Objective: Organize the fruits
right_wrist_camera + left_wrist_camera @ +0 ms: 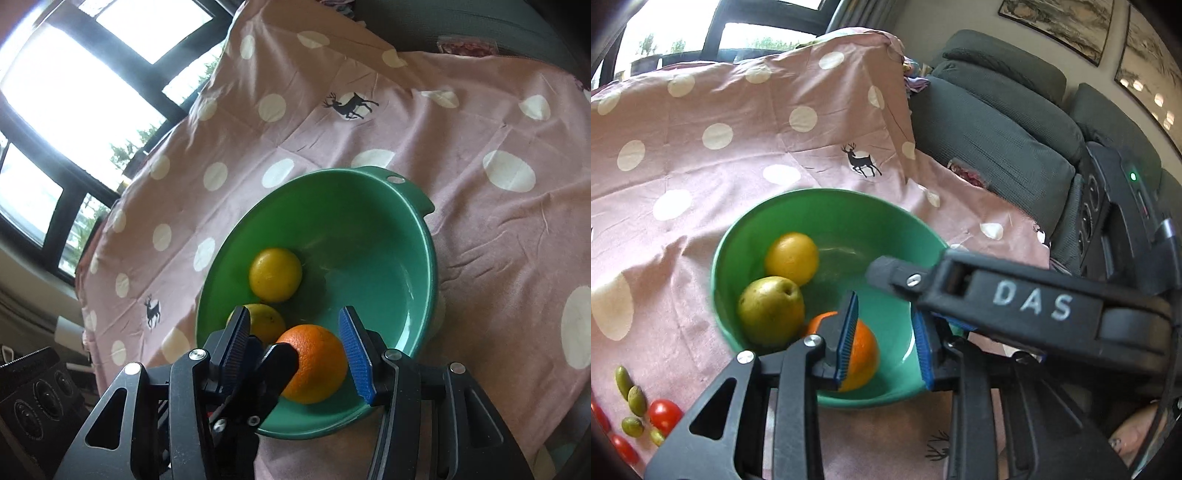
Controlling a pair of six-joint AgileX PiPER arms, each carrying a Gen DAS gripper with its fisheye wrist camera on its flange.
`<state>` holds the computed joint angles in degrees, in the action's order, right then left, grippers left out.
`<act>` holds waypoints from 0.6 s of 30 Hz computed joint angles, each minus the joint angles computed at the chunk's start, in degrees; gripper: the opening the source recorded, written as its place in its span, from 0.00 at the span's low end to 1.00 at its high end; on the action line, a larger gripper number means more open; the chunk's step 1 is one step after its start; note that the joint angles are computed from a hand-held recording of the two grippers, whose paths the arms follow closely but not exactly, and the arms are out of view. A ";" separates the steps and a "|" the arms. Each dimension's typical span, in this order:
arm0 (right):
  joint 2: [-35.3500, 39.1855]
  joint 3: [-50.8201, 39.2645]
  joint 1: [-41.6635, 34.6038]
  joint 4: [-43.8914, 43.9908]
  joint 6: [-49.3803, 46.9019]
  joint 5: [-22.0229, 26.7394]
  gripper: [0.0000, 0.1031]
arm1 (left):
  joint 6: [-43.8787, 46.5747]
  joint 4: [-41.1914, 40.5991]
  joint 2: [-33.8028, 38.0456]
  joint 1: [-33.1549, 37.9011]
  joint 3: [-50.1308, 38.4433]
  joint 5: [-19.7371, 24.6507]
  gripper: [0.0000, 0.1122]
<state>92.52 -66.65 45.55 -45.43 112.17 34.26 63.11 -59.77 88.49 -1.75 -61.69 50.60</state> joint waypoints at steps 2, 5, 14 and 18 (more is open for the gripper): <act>-1.05 0.97 0.68 -2.57 2.95 0.86 0.52 | -1.10 0.86 -0.32 1.51 -0.45 0.82 0.28; -1.41 0.94 1.31 -3.09 4.21 2.50 0.52 | -4.03 3.28 -1.64 3.46 -0.39 -0.41 0.31; -0.25 -2.93 3.80 -4.58 1.84 4.44 0.51 | -13.57 11.84 -8.25 13.15 1.23 -3.90 0.50; 1.76 -6.55 5.03 -4.29 -1.85 2.99 0.52 | -16.03 14.63 -10.43 19.13 2.47 -5.88 0.67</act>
